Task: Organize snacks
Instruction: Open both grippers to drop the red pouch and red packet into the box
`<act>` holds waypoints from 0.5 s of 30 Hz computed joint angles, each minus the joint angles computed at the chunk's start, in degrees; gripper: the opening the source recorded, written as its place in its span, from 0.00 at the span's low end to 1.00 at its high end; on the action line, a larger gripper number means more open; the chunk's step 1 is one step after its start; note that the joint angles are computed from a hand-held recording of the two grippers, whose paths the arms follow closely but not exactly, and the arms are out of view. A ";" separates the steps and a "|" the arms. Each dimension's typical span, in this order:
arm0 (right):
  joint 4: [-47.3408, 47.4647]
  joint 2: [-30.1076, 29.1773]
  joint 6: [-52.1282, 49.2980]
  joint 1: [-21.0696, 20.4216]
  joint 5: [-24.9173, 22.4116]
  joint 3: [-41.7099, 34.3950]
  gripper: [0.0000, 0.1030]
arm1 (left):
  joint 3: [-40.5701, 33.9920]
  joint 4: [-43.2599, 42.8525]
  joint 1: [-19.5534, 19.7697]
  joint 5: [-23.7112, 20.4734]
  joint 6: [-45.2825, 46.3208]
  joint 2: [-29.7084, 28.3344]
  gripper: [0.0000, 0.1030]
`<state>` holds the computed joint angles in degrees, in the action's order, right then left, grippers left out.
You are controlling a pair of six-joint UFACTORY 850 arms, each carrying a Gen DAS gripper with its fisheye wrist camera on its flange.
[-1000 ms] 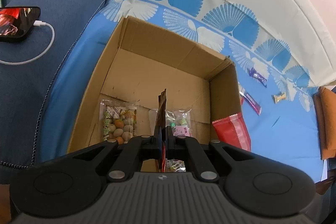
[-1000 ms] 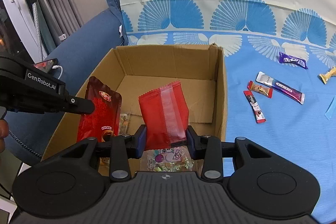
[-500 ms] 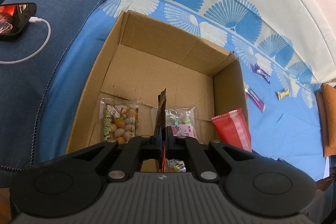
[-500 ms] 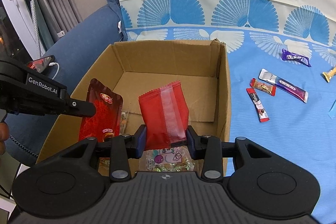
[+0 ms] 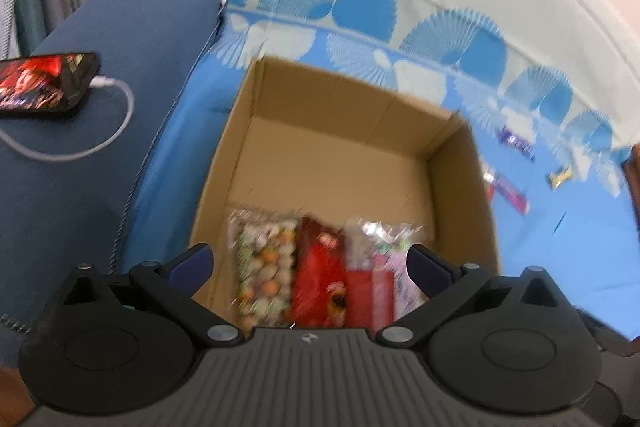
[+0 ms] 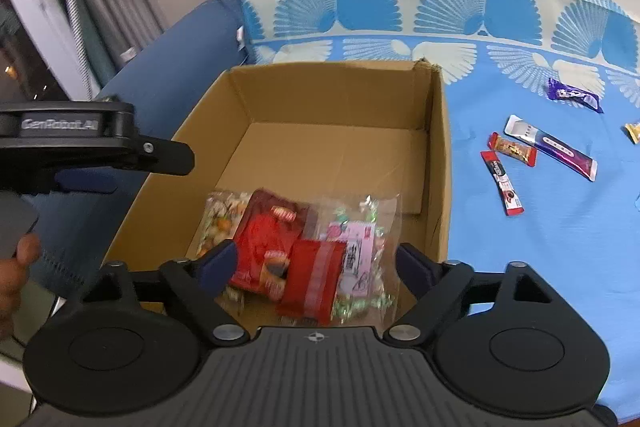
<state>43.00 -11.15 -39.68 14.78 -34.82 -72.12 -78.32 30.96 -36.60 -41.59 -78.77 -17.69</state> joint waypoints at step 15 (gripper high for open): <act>-2.67 11.52 3.41 -0.03 0.54 7.49 0.91 | 2.81 3.28 -9.56 -12.24 -6.53 4.72 1.00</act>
<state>40.33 0.37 -36.28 14.75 -34.28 -64.62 -75.51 34.24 -46.17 -53.83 -85.30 -12.98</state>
